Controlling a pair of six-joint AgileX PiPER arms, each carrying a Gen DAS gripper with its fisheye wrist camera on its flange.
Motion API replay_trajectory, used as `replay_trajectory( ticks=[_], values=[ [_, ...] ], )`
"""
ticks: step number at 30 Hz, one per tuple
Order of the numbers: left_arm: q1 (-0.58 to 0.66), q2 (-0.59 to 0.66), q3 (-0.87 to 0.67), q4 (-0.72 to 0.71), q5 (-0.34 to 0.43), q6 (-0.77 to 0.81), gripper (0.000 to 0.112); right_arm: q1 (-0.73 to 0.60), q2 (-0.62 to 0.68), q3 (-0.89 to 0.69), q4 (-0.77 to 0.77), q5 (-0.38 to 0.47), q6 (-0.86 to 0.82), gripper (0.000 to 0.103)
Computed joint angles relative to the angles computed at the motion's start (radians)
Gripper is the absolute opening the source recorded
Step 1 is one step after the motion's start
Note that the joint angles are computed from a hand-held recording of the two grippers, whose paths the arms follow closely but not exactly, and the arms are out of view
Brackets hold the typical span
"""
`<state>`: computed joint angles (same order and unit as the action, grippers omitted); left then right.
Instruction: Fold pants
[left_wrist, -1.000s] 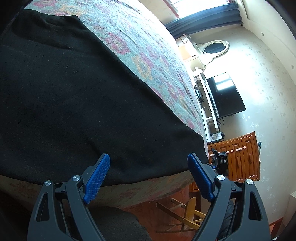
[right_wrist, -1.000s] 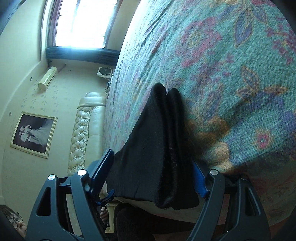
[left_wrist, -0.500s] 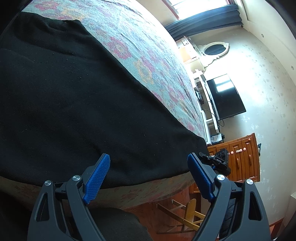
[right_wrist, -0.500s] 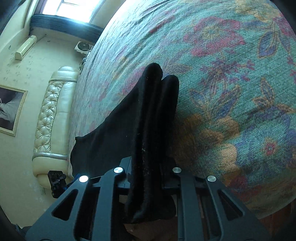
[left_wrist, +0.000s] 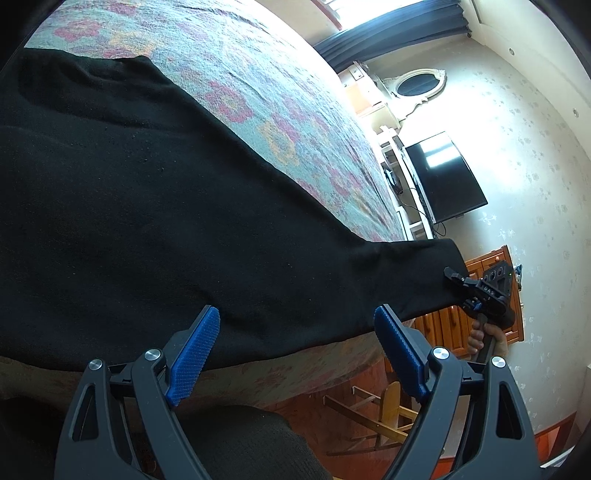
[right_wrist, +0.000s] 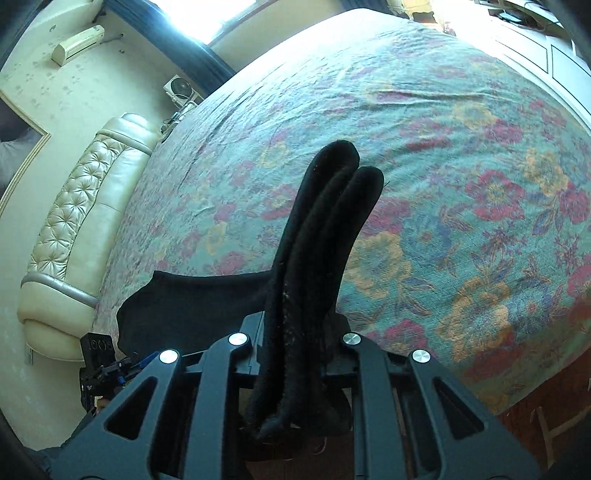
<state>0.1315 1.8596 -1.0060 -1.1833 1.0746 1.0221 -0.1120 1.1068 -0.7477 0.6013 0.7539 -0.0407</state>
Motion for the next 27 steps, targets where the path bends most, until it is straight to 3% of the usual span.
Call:
replay_trajectory(
  ticks=[6,11,19,27],
  values=[
    [0.114,-0.008,-0.003,0.036,0.042,0.032,0.084,0.379,0.123,-0.211,-0.339,-0.051,0.452,0.016],
    [0.213,-0.007,0.008,0.037,0.068,0.072,0.084,0.581,0.276,-0.342,-0.551,-0.067,0.723,0.016],
    [0.249,0.006,-0.027,0.037,0.099,0.047,0.084,0.757,0.535,-0.581,-0.717,0.005,0.901,0.016],
    [0.24,0.006,-0.039,0.047,0.097,0.056,0.084,0.836,0.761,-0.782,-0.722,0.056,0.92,0.016]
  ],
)
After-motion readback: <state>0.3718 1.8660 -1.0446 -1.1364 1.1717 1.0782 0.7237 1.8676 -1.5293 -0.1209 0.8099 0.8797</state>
